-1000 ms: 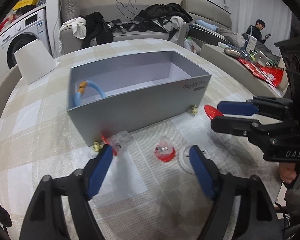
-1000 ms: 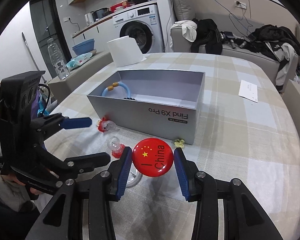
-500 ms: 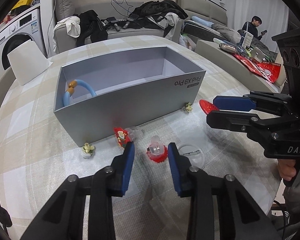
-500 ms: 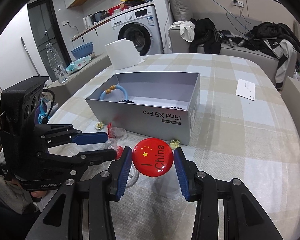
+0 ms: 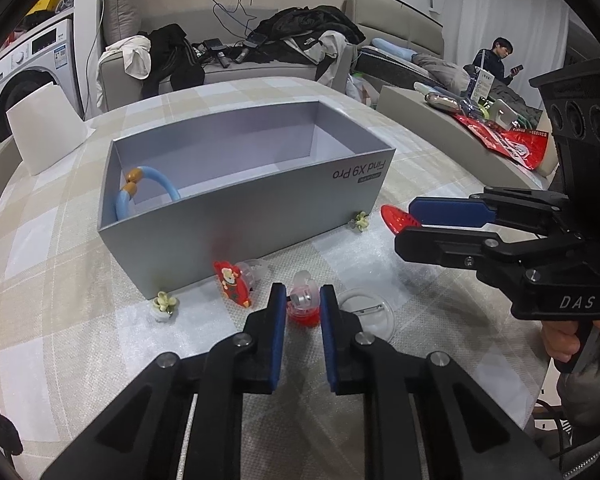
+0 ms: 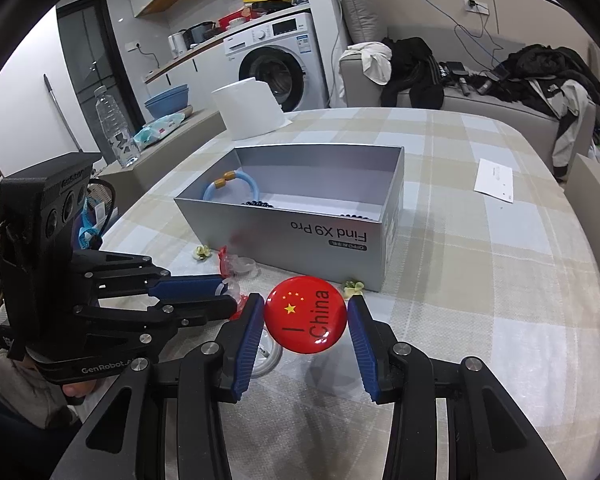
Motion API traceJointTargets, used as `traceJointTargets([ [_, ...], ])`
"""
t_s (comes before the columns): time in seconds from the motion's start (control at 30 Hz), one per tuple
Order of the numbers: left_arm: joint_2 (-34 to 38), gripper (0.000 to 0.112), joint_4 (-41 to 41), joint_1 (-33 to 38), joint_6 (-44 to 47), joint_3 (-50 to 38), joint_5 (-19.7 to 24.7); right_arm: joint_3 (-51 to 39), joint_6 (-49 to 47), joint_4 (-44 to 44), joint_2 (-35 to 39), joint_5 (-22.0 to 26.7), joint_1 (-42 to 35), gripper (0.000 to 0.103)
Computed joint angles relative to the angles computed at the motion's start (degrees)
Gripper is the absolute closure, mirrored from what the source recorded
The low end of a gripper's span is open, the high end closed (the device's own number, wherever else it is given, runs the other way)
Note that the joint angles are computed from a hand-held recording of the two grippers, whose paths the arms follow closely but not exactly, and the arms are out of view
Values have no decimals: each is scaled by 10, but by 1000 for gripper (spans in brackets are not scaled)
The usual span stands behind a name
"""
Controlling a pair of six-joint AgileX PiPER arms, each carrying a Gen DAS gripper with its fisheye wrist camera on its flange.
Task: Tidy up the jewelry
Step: 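Move the red badge and clear holder into the box with right and left grippers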
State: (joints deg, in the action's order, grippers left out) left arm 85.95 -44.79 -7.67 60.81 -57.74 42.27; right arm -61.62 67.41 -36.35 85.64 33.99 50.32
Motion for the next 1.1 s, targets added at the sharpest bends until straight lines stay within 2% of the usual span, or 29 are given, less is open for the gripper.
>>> traceJointTargets([
  [0.27, -25, 100, -41, 14, 37, 7, -4, 8, 32, -33, -16, -8, 5, 62],
  [0.7, -49, 100, -115, 36, 61, -9, -59, -16, 86, -112, -33, 7, 15, 62],
  [0.9, -35, 100, -136, 38, 63, -33, -81, -52, 74, -120, -22, 12, -5, 62],
  [1.1, -10, 100, -139, 33, 69, -60, -90, -96, 31, -93, 6, -4, -37, 62],
])
